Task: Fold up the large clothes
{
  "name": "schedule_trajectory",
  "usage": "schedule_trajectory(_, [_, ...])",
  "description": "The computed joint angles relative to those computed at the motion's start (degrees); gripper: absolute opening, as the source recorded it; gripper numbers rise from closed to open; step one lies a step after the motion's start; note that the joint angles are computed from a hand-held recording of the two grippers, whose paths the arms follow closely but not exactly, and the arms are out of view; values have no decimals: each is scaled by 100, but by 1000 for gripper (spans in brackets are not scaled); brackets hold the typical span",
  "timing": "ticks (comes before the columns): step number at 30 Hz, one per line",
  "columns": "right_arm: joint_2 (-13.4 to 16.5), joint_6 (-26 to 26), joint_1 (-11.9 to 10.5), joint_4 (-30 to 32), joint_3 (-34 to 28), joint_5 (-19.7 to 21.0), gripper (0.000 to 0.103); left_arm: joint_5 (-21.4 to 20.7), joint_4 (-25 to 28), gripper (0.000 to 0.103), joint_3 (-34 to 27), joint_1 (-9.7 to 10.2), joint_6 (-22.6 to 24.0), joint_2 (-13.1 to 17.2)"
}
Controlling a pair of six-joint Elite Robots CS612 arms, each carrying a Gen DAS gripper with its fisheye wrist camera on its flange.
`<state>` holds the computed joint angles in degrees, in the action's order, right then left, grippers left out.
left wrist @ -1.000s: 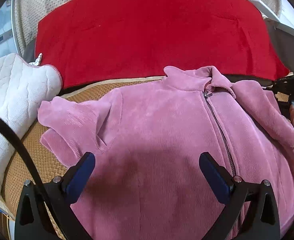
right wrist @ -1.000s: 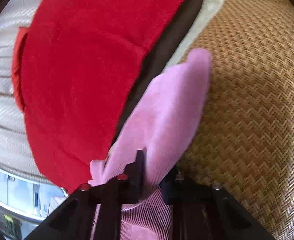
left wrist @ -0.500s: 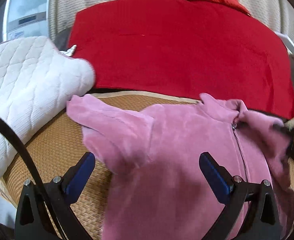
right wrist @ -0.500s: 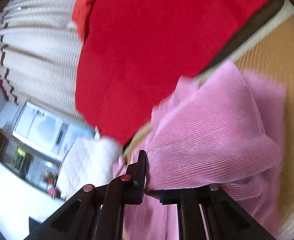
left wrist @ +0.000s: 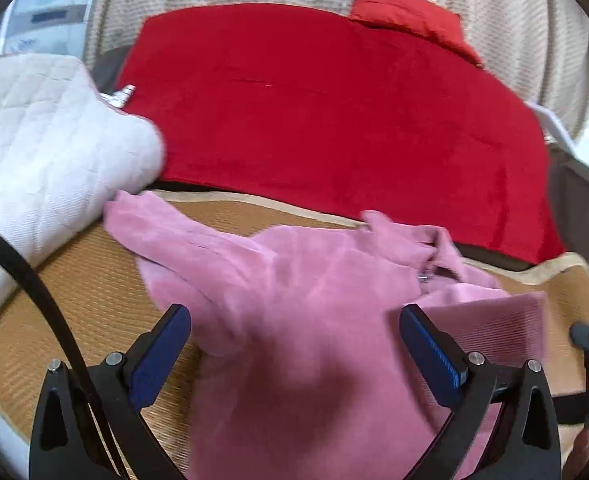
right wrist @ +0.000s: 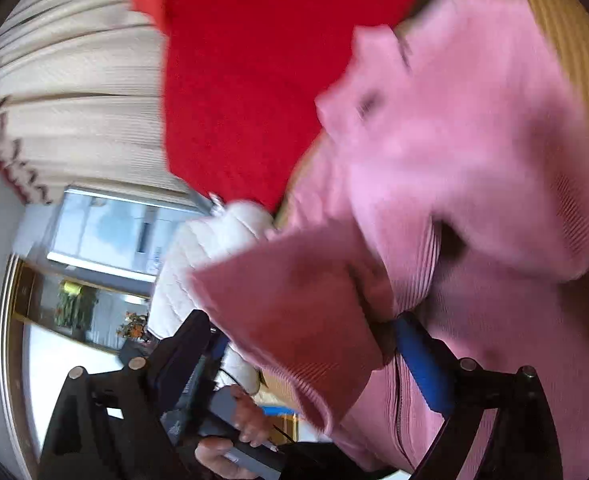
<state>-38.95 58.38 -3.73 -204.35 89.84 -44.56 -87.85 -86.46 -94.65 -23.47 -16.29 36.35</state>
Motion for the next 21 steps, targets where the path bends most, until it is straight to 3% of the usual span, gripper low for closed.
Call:
schedule_trajectory(3, [-2,365,-162,-849,96,88,95,-539,6,103,-15,28,122,1])
schedule_trajectory(5, [-77,309,-143,-908,158,-389,94,-1057,107,103,0,76,192,-15])
schedule_trajectory(8, [-148,-223,-57,-505,213,-1206,79,-1400,368,103,1,108,282,-30])
schedule_trajectory(11, [-62,-490,-35,-111,80,-1363,58,-1444,545,103,-46,154,203,-35])
schedule_trajectory(14, [-233,-1407,93,556,52,-2053,58,-1348,574,103,-172,208,227,31])
schedule_trajectory(17, [-344,-1896,91,1398,169,-2028,58,-1512,799,101,-246,276,365,75])
schedule_trajectory(19, [-359,-1931,98,2146,98,-1898,58,-1863,1150,83,-250,332,480,82])
schedule_trajectory(21, [-345,-1855,105,2110,90,-1941,57,-2065,1418,75,-220,350,548,74])
